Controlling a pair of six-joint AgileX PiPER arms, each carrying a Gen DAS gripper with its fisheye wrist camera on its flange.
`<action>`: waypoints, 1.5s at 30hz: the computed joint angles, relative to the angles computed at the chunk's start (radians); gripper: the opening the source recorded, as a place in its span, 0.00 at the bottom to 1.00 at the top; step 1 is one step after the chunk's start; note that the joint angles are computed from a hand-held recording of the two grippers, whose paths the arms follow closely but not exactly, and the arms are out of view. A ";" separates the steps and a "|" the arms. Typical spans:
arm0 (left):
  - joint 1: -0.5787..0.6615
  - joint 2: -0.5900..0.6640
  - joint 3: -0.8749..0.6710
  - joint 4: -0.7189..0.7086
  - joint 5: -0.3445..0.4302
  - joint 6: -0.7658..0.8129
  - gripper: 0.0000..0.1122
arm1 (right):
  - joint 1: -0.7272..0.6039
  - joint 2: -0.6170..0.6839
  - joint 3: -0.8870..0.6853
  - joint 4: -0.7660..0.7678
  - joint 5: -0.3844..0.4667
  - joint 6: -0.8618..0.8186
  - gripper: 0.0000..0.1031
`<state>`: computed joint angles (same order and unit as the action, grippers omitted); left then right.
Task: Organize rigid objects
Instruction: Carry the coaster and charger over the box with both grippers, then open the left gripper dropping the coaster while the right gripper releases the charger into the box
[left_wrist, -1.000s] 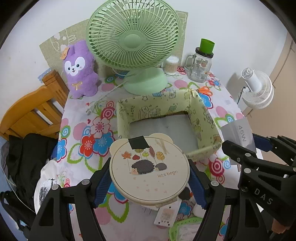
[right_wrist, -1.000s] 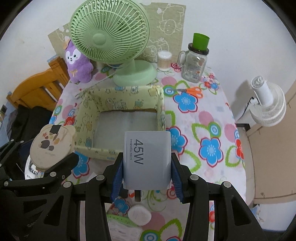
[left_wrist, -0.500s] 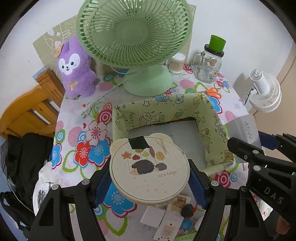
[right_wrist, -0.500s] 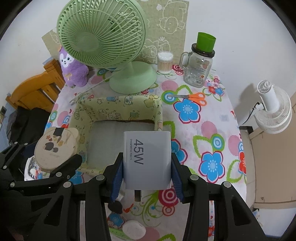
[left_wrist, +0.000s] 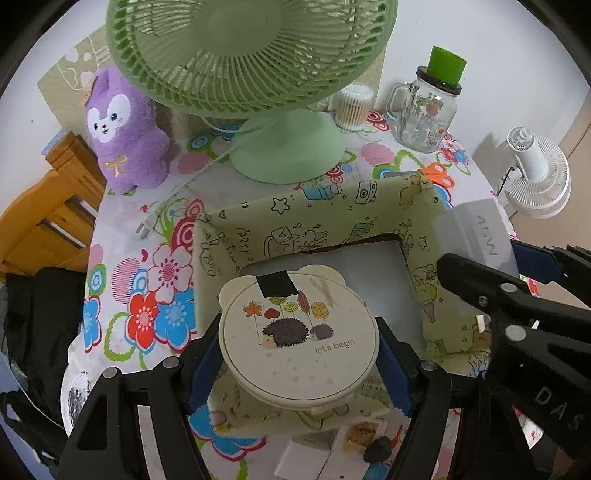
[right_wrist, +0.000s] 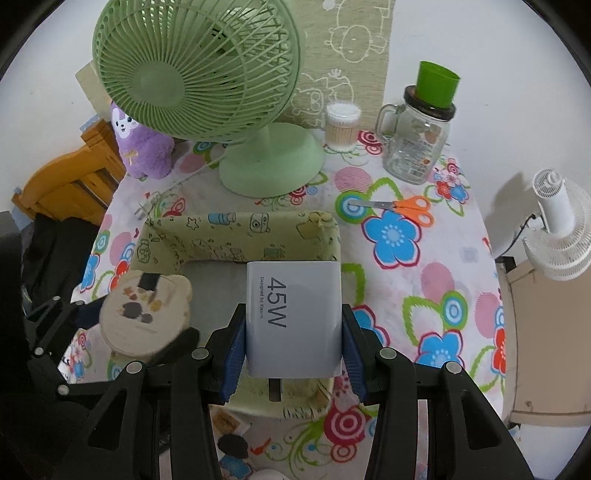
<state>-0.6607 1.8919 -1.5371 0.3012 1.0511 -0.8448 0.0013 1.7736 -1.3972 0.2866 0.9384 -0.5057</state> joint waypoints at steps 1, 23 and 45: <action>0.005 0.008 -0.006 -0.006 -0.002 0.008 0.68 | 0.005 0.011 -0.008 0.003 -0.001 -0.001 0.48; 0.044 0.116 -0.037 -0.050 -0.050 0.042 0.70 | 0.060 0.203 -0.111 0.002 -0.006 0.009 0.48; 0.060 0.090 -0.048 -0.095 -0.040 0.041 0.86 | 0.100 0.209 -0.107 -0.056 -0.045 0.075 0.52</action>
<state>-0.6009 1.9820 -1.5849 0.2062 1.0107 -0.8034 0.1009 1.9830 -1.5043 0.2302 0.8929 -0.4306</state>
